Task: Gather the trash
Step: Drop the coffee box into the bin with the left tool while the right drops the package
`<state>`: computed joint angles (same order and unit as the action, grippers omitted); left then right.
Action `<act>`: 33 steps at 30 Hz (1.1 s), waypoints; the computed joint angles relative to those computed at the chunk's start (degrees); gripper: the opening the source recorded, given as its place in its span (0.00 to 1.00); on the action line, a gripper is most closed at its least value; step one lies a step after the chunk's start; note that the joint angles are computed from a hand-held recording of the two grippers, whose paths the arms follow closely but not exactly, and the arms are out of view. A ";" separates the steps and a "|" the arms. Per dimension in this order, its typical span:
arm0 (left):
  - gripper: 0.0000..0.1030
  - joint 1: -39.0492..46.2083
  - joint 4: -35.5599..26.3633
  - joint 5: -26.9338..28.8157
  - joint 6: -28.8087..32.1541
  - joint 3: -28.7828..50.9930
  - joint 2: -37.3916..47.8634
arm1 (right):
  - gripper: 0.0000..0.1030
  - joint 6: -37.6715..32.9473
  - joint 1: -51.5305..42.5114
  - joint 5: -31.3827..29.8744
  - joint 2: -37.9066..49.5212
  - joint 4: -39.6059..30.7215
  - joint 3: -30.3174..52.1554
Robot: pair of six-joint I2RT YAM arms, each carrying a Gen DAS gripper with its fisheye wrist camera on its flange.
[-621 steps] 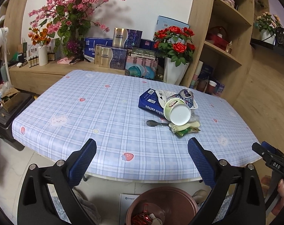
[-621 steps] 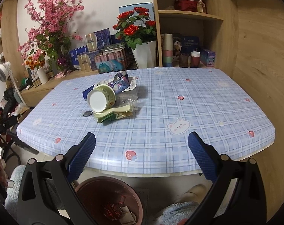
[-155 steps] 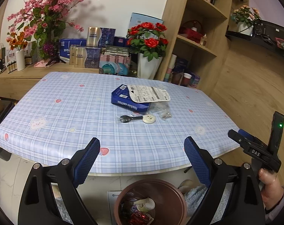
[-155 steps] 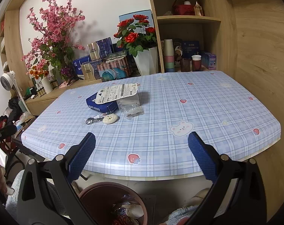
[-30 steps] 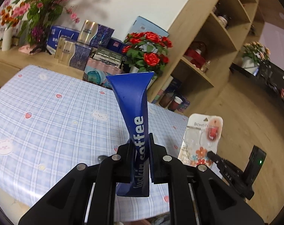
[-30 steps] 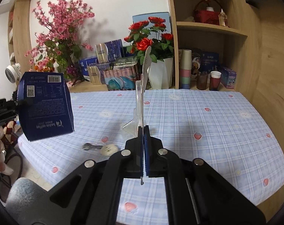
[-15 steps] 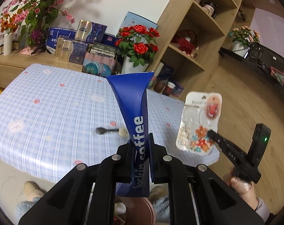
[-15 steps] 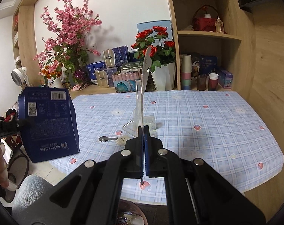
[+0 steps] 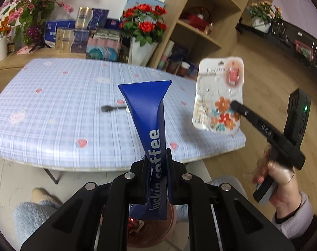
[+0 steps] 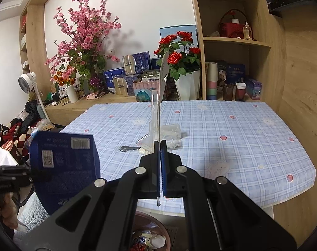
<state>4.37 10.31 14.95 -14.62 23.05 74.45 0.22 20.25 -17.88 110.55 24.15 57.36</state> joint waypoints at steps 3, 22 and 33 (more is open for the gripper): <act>0.12 -1.22 0.55 0.07 -0.39 0.06 2.40 | 0.05 0.01 -0.12 0.18 0.04 0.34 -0.81; 0.80 -1.64 8.96 -9.62 -2.22 -6.58 -5.44 | 0.05 -0.48 2.52 -1.74 2.10 1.75 -2.83; 0.94 2.59 3.31 -21.20 -2.51 -8.71 -15.63 | 0.05 -2.72 5.14 -3.40 2.12 0.04 -3.91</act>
